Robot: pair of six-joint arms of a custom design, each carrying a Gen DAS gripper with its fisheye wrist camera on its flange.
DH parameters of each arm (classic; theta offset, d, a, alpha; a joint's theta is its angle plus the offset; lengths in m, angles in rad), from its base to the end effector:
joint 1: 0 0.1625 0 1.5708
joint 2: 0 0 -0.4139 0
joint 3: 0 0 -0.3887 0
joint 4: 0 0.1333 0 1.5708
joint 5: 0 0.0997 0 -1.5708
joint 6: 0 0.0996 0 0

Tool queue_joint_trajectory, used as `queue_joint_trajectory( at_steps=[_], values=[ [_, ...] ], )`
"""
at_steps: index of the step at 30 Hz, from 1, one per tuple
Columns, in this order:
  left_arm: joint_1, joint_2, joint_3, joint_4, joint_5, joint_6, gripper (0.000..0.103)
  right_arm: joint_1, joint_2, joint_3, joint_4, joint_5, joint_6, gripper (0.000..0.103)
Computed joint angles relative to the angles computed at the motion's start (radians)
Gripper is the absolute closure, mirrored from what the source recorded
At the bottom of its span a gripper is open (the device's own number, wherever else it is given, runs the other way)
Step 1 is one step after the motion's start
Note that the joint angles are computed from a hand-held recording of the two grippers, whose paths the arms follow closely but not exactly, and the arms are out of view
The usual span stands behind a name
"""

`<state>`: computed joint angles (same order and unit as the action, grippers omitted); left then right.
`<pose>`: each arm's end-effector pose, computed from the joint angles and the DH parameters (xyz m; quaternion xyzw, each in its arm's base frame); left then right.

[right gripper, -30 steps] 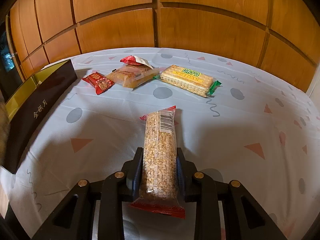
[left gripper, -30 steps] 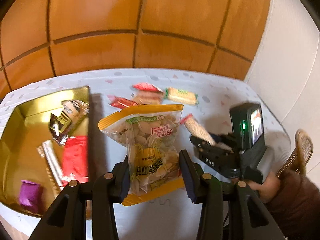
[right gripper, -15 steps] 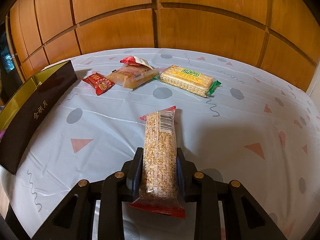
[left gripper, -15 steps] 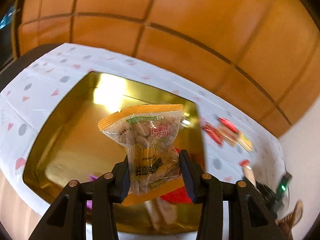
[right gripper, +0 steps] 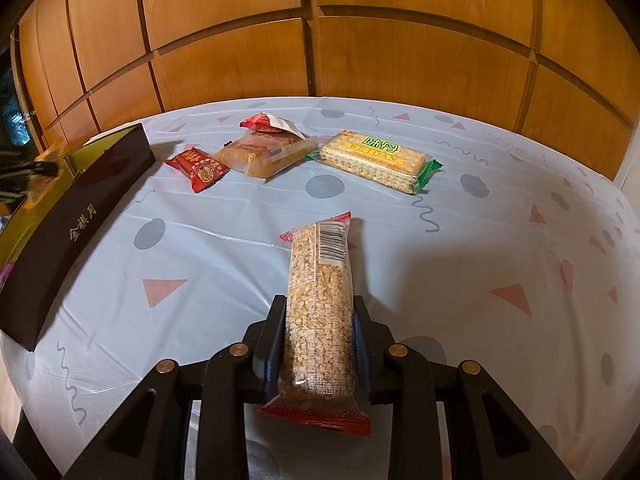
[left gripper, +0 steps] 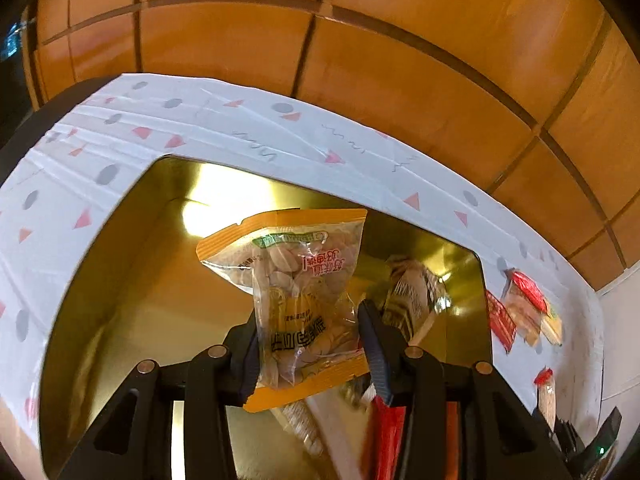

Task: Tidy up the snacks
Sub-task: 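Carry the nut bag into the gold tin and release it with the left gripper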

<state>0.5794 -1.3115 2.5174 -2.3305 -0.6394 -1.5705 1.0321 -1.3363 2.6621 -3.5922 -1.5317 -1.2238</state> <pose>-0.1419 -0.3477 0.1028 -0.1536 0.8635 -0.3631 0.3146 -0.0519 -0.3543 0.1755 0.3220 -0.8831 0.2310 0.2512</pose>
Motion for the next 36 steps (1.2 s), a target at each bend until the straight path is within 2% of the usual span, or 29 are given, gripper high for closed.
queue_joint_trajectory(
  at_steps=[4,6,8,11,13,18,22,30,36],
  values=[
    [0.057,0.05,-0.018,-0.116,-0.041,0.12,0.056,-0.001,-0.003,0.0,0.005,0.002,0.002,0.073],
    [0.05,0.054,-0.02,-0.1,-0.033,0.107,0.053,-0.001,-0.003,-0.001,0.006,0.002,0.001,0.073],
    [0.035,0.044,-0.025,-0.037,-0.033,0.056,0.044,-0.002,-0.002,-0.001,0.005,0.002,0.001,0.073],
    [-0.002,0.014,-0.006,0.002,-0.029,-0.005,0.044,-0.002,-0.001,-0.001,0.004,0.001,0.001,0.073],
    [-0.041,-0.007,-0.009,0.115,-0.022,-0.099,0.044,-0.001,0.001,-0.001,-0.002,0.0,-0.001,0.073],
    [-0.14,-0.037,0.004,0.268,-0.05,-0.258,0.044,0.001,0.013,0.004,-0.028,-0.004,-0.005,0.073],
    [-0.209,-0.021,0.009,0.32,-0.089,-0.336,0.044,0.005,0.023,0.007,-0.051,-0.01,-0.01,0.073],
    [-0.381,0.04,-0.026,0.515,-0.149,-0.504,0.044,0.011,0.037,0.006,-0.075,-0.021,-0.015,0.073],
    [-0.449,0.07,-0.045,0.585,-0.179,-0.551,0.044,0.018,0.051,0.008,-0.099,-0.032,-0.017,0.073]
  ],
)
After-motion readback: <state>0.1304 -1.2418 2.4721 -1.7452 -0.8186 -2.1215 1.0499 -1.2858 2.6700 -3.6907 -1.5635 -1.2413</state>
